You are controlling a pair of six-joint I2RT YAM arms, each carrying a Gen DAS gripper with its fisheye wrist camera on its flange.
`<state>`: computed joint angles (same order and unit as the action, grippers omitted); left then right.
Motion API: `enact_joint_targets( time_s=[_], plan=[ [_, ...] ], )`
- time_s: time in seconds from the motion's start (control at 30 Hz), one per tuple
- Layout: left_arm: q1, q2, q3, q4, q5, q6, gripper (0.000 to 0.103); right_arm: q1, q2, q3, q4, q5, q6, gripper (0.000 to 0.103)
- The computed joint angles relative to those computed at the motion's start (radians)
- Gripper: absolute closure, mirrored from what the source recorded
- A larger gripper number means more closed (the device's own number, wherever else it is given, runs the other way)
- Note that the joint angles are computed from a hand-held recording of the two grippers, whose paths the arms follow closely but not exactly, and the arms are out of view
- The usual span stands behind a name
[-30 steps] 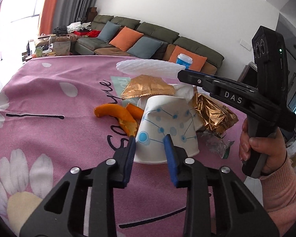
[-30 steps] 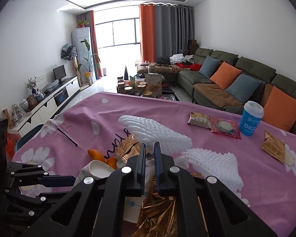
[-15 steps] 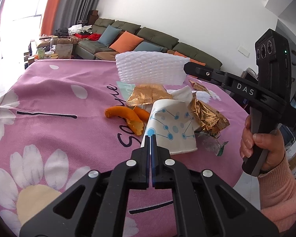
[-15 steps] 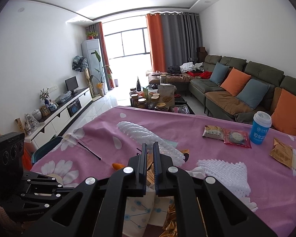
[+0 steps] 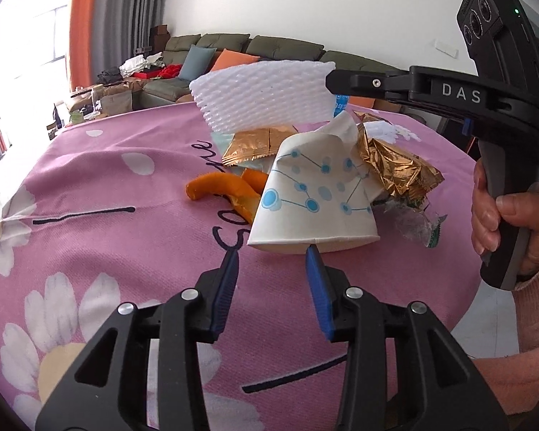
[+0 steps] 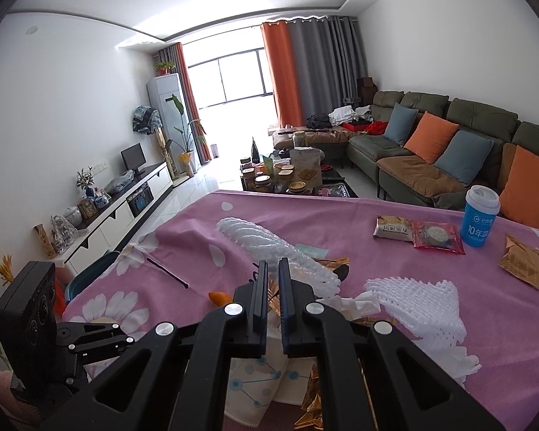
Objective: Collect trash
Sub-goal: 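Grasp the white paper cup with the left gripper while the right gripper approaches the tissues, then carry the paper cup to the teal bin and open the left gripper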
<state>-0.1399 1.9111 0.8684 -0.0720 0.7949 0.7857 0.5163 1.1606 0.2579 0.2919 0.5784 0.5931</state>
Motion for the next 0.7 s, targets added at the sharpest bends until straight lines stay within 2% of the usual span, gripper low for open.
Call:
enact_joint_targets(
  time_s=[0.13,0.2,0.27,0.3,0.5,0.53,0.57,0.63,0.7],
  plan=[
    [-0.026,0.001,-0.006,0.055,-0.006,-0.042,0.066,-0.003,0.017,-0.010,0.022,-0.020,0.001,0.098],
    [-0.019,0.007,0.007,0.043,0.020,-0.041,0.066,-0.008,0.032,-0.015,0.041,-0.036,0.003,0.098],
    [-0.016,0.012,0.013,0.034,0.035,-0.037,0.080,-0.008,0.041,-0.017,0.051,-0.046,0.007,0.098],
    [-0.016,0.013,0.018,0.028,0.038,-0.037,0.082,-0.010,0.049,-0.017,0.059,-0.054,0.007,0.098],
    [-0.006,0.001,0.004,0.061,0.078,-0.049,0.082,-0.009,0.093,-0.018,0.099,-0.076,0.011,0.098],
    [-0.008,-0.007,-0.007,0.091,0.073,-0.066,0.072,-0.006,0.101,-0.014,0.099,-0.075,0.011,0.098],
    [-0.010,-0.007,-0.007,0.099,0.073,-0.076,0.068,-0.006,0.109,-0.014,0.105,-0.081,0.011,0.098],
    [-0.012,0.001,0.013,0.074,0.080,-0.076,0.068,-0.005,0.129,-0.010,0.114,-0.092,0.011,0.098],
    [-0.016,0.002,0.016,0.074,0.080,-0.077,0.079,0.000,0.146,-0.007,0.122,-0.096,0.013,0.098]
  ],
)
